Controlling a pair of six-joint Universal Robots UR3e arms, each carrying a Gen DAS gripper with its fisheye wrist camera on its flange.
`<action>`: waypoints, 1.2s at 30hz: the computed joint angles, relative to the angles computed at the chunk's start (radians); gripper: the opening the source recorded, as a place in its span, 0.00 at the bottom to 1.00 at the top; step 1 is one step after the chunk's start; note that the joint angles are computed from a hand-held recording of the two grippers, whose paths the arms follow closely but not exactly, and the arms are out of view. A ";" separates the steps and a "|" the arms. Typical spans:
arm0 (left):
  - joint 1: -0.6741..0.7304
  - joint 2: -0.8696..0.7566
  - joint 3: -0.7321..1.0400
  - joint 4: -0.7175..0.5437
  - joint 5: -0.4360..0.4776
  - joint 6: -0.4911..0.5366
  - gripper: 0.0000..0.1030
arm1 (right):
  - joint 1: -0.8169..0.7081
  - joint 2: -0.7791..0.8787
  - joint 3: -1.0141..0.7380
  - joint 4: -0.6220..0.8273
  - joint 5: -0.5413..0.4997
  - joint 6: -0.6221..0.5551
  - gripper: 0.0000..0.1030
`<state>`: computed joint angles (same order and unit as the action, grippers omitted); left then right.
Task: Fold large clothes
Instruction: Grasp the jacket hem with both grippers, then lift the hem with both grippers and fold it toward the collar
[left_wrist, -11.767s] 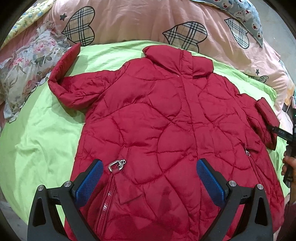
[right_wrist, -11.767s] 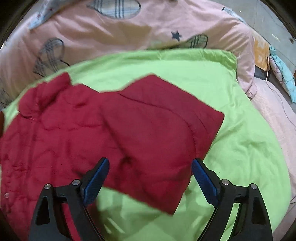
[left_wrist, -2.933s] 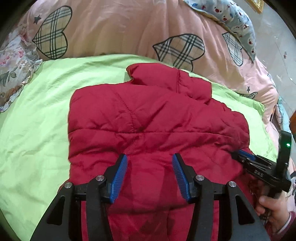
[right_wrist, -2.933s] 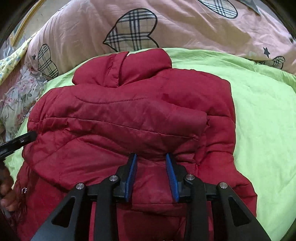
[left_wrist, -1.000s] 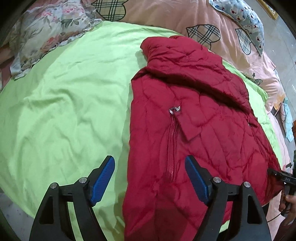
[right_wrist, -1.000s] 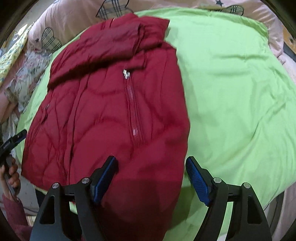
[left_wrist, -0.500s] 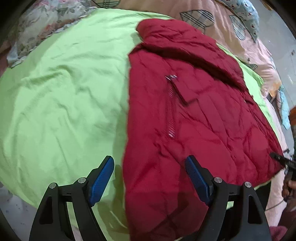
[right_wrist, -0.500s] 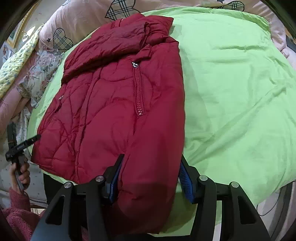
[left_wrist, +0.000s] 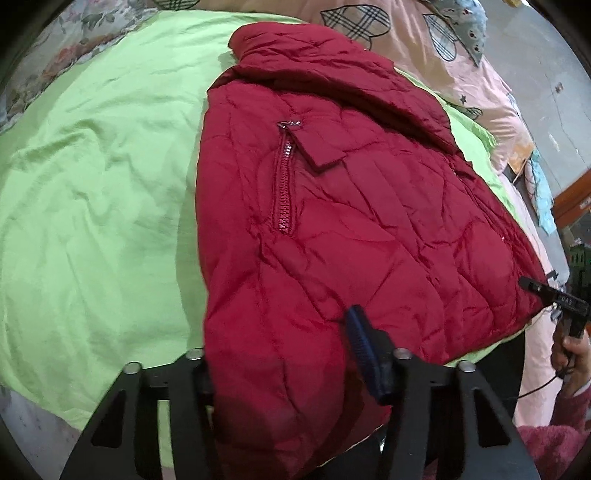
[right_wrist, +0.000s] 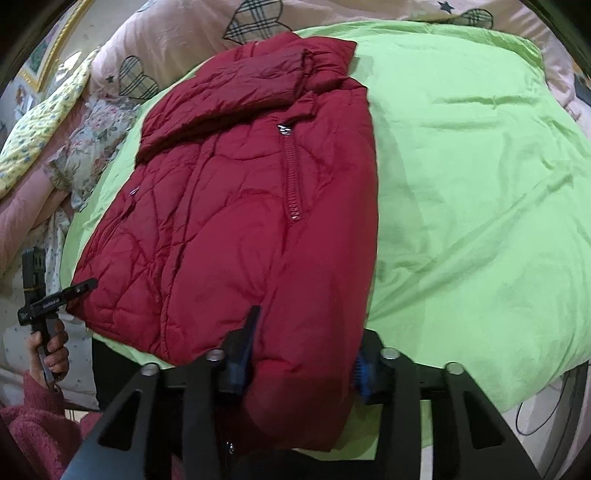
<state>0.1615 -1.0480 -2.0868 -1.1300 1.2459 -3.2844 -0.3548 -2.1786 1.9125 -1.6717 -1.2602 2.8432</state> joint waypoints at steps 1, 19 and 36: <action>-0.013 0.000 0.006 0.004 0.012 -0.003 0.41 | 0.001 -0.004 0.001 0.002 0.003 -0.004 0.31; 0.311 0.268 0.076 -0.219 -0.239 0.187 0.16 | -0.533 -0.091 -0.211 0.738 0.508 -0.696 0.22; 0.321 0.176 0.027 0.084 -0.254 0.034 0.15 | -0.340 0.026 -0.115 0.095 0.600 -0.215 0.22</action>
